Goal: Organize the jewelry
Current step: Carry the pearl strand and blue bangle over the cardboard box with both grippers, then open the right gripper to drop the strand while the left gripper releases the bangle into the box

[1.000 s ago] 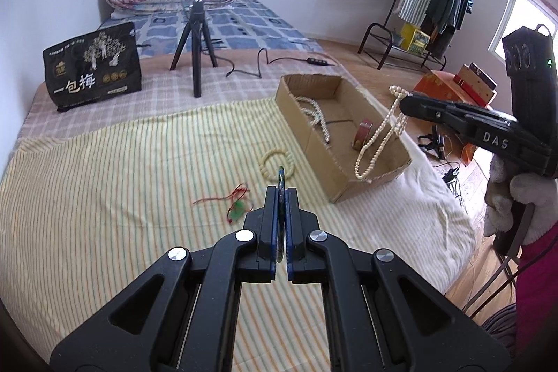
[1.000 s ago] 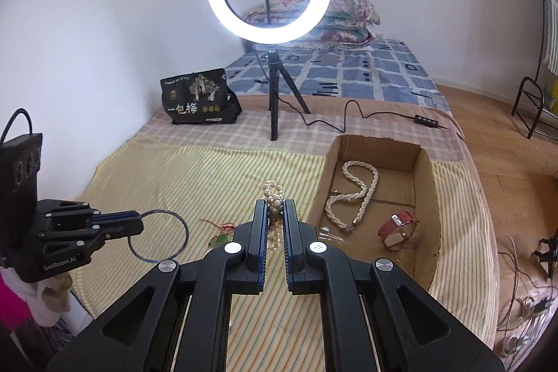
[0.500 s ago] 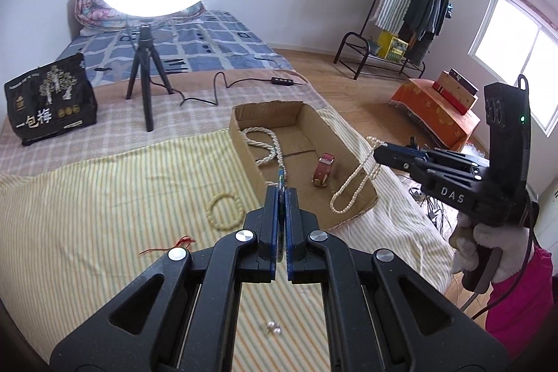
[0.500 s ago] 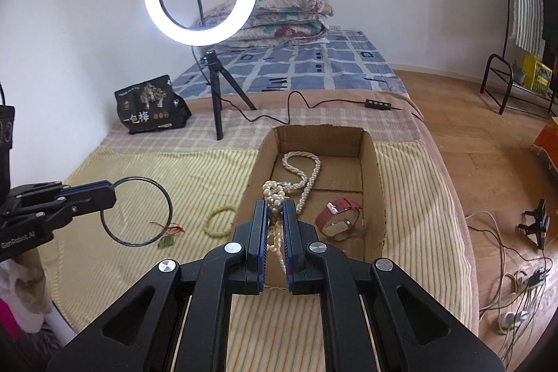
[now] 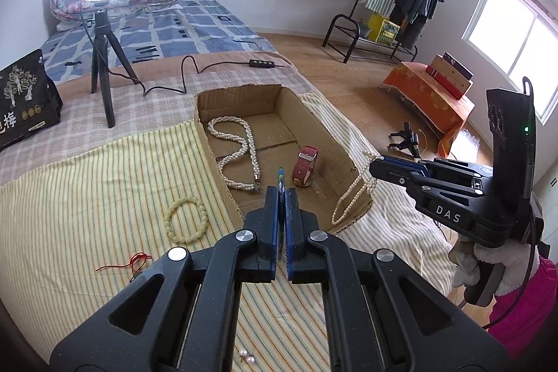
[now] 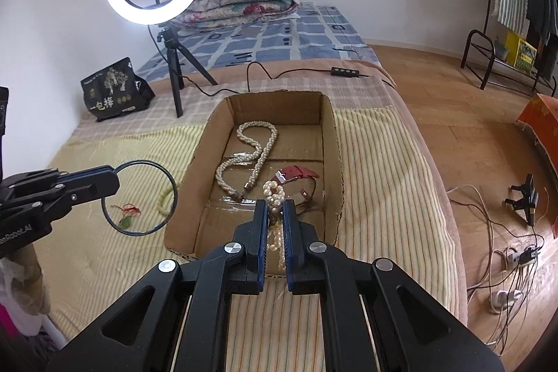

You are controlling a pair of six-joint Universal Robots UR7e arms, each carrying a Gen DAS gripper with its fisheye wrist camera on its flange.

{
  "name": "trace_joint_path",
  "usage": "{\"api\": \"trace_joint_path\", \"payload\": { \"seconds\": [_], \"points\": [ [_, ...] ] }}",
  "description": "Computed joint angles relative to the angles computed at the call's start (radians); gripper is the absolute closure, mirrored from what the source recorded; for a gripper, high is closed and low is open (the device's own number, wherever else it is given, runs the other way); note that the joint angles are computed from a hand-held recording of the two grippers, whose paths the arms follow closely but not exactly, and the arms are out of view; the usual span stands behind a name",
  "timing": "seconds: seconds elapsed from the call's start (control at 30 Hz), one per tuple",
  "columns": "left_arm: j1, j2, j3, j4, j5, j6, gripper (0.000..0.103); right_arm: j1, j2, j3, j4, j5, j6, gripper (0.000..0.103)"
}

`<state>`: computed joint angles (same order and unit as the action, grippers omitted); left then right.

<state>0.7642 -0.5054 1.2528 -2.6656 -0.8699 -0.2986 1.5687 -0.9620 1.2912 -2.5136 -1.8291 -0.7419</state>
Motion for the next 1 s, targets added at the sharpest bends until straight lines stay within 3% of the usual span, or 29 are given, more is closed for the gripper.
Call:
{"api": "trace_joint_path", "payload": {
  "seconds": [0.53,0.57,0.63,0.67,1.0],
  "points": [
    [0.01,0.052,-0.067,0.039,0.0,0.002,0.102,-0.003,0.012,0.001,-0.007,-0.035,-0.016,0.095],
    [0.01,0.053,-0.069,0.042,0.004,0.003,0.102,-0.003,0.013,0.002,-0.014,-0.044,-0.016,0.093],
    [0.011,0.053,-0.07,0.051,0.008,-0.004,0.102,-0.003,0.014,0.005,-0.026,-0.053,-0.014,0.071],
    [0.012,0.052,-0.07,0.055,0.012,-0.01,0.102,-0.003,0.013,0.006,-0.031,-0.055,-0.01,0.066],
    [0.014,0.022,-0.034,0.051,0.037,-0.013,0.102,0.005,0.009,0.017,-0.067,-0.073,-0.012,0.063]
  ]
}}
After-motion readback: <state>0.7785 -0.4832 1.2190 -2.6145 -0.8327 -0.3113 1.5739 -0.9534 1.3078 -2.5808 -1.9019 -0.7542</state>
